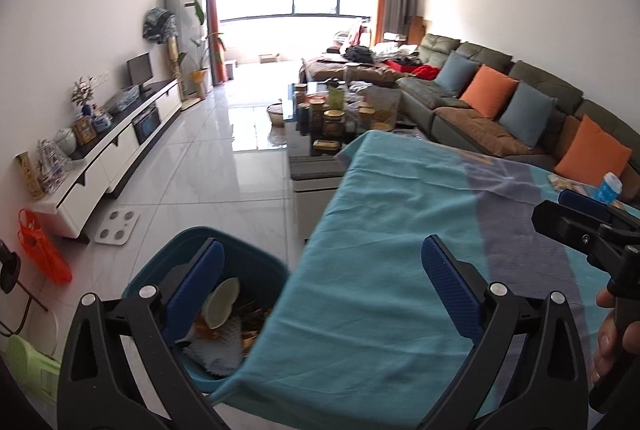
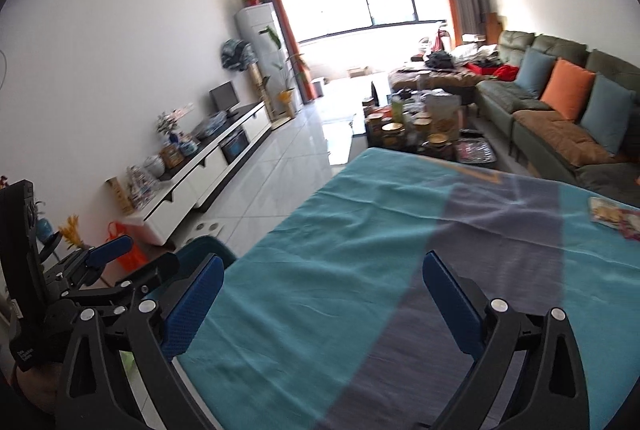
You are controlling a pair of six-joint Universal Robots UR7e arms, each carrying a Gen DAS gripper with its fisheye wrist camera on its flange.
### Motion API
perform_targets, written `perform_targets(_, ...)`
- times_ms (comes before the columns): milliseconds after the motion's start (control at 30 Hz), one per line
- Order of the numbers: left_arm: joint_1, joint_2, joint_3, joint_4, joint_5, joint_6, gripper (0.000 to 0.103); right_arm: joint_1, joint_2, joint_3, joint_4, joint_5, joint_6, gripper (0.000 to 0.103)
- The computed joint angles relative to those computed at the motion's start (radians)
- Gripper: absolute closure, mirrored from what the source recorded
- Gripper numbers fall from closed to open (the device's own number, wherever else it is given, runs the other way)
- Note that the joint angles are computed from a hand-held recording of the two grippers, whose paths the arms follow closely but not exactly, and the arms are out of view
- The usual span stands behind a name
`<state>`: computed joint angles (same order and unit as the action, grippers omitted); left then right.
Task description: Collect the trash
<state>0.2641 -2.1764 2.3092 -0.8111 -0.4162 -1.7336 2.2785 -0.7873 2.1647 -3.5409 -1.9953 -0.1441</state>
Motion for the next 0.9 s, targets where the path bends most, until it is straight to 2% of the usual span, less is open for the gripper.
perform_targets(300, -0.061, 0.05, 0.096, -0.342, 0.05, 0.2, 0.006, -0.002, -0.08, 0.12, -0.171, -0.124, -0.02, 0.007)
perform_targets(567, -0.153, 0.072, 0.171, -0.535, 0.077, 0.275, 0.006, 0.027, -0.078, 0.192, -0.333, -0.263, -0.041, 0.007)
perform_targets(800, -0.224, 0.075, 0.215, -0.586, 0.083, 0.297, 0.006, 0.066, -0.055, 0.234, -0.466, -0.382, -0.066, 0.007)
perform_targets(900, -0.257, 0.063, 0.227, -0.568, 0.072, 0.284, 0.006, 0.086, -0.027, 0.244, -0.546, -0.428, -0.089, 0.007)
